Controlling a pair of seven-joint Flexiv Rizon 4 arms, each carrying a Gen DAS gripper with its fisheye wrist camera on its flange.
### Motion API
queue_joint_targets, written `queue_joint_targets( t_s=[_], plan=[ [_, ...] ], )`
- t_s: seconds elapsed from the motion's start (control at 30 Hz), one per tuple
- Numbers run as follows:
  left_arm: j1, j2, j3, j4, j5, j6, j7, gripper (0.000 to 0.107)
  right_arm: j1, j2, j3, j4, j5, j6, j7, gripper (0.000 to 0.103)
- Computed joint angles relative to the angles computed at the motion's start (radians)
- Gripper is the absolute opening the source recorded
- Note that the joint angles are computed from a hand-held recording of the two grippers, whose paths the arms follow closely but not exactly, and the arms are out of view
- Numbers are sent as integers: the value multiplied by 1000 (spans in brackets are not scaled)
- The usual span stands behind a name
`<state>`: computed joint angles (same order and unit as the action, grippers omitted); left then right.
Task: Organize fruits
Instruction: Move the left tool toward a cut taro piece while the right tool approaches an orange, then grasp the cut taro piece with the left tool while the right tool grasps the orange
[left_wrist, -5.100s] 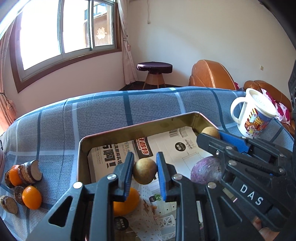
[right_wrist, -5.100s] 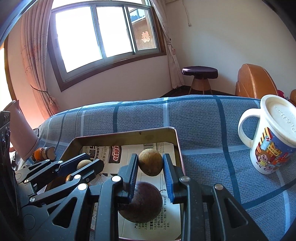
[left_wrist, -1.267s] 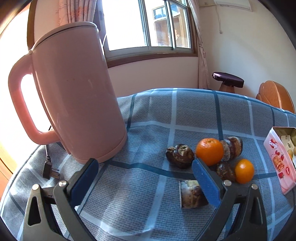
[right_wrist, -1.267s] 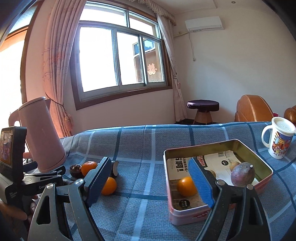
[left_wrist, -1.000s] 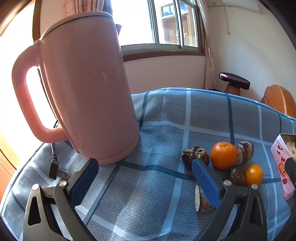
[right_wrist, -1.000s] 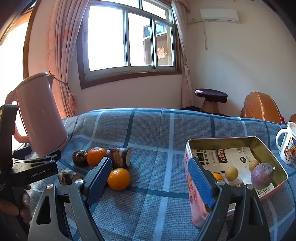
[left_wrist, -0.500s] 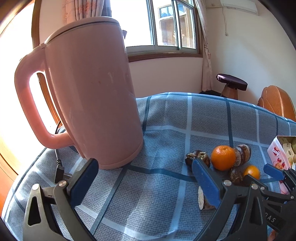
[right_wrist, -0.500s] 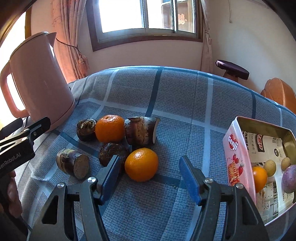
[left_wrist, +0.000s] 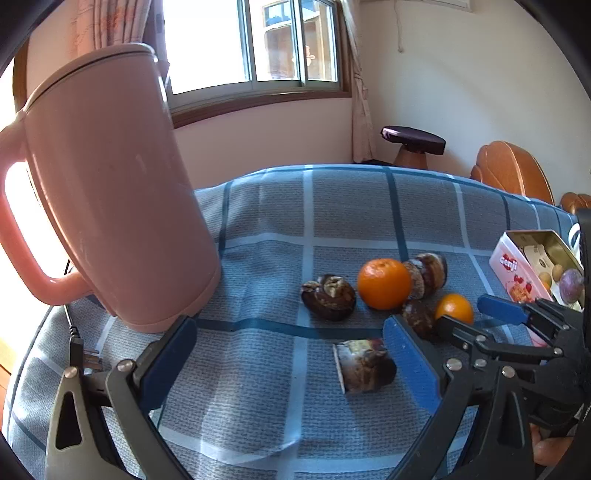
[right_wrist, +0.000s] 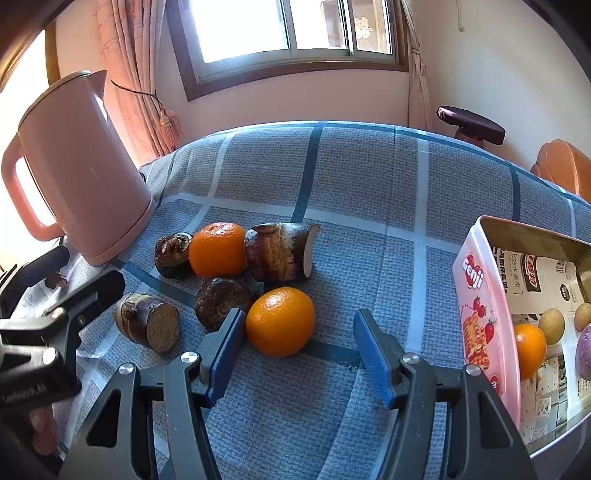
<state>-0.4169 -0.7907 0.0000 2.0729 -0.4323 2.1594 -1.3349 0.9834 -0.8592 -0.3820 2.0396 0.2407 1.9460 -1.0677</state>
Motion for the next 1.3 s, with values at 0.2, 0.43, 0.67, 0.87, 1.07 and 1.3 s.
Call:
queue_joint_targets(
  t_s=[0.2, 0.43, 0.67, 0.87, 1.07, 1.3],
  plan=[
    [28, 2, -31, -9, 66, -45, 13, 102, -81, 15, 78, -7, -52, -1, -22, 50],
    [89, 3, -69, -19, 162, -110, -24, 102, -171, 26, 171, 12, -51, 80, -14, 39],
    [-59, -40, 60, -74, 47, -156, 5, 102, -93, 21, 123, 34, 104, 167, -63, 39],
    [-2, -36, 17, -93, 46, -250, -14, 77, -89, 33, 141, 42, 152, 184, -110, 39],
    [88, -30, -50, -67, 146, -193, -78, 38, -96, 30, 163, 42, 186, 223, -142, 39],
    [165, -32, -105, -25, 214, -53, -188, 38, -85, 31, 185, 50, 265, 341, -236, 39]
  ],
)
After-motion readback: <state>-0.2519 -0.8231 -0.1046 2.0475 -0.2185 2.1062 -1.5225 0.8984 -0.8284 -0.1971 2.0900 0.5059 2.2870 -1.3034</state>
